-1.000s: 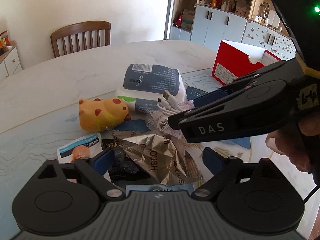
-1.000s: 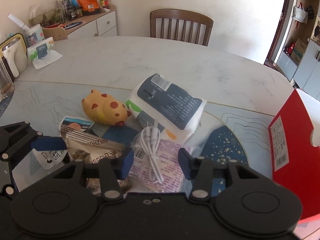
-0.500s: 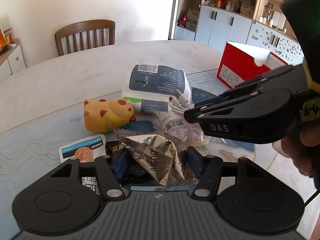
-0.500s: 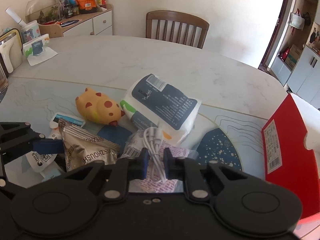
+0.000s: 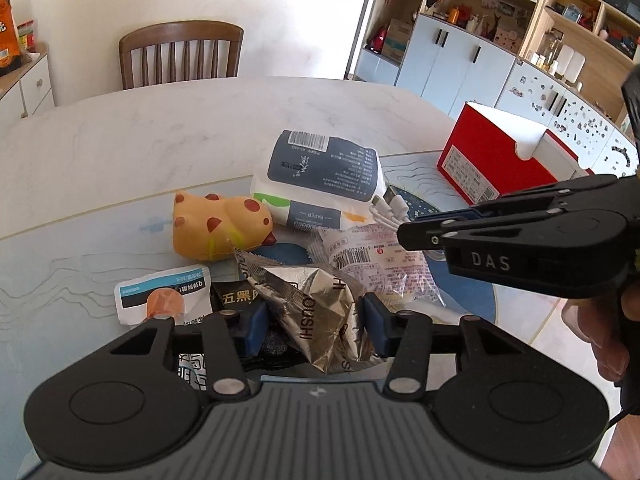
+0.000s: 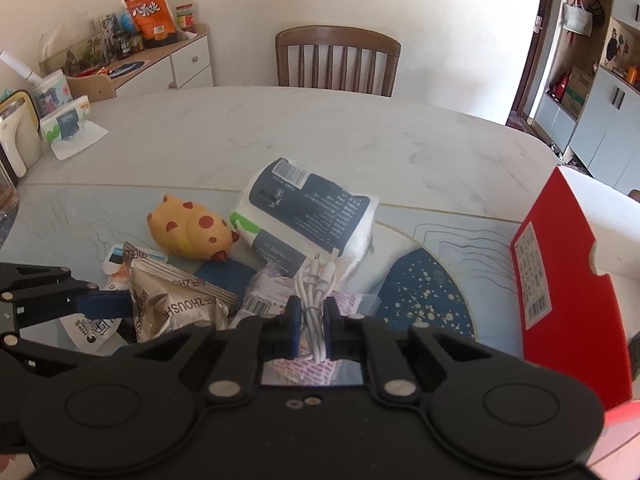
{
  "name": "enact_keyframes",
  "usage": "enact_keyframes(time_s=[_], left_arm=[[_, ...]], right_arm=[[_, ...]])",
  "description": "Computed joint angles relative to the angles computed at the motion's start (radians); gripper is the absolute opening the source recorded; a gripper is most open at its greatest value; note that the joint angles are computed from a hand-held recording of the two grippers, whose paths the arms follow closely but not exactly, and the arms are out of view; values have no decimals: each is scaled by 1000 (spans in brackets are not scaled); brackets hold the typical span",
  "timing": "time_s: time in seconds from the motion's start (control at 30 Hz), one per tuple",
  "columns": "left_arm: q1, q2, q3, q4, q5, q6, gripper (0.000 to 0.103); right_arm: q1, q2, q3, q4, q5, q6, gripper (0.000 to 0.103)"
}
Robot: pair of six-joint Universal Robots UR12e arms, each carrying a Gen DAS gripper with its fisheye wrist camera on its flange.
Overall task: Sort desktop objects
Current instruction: 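Grasp the white USB cable with the right gripper while the left gripper grasps the silver foil bag, then carry the cable and foil bag in both grippers over the shoebox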
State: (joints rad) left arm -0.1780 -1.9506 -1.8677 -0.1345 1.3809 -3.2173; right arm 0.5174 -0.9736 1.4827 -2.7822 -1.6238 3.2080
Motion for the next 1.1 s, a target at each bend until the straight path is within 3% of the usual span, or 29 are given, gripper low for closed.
enact_keyframes(time_s=[1.1], left_arm=[[-50,59,23,14,-6,26,48]], right_arm=[[-23,-120,128,-117,-30,110,10]])
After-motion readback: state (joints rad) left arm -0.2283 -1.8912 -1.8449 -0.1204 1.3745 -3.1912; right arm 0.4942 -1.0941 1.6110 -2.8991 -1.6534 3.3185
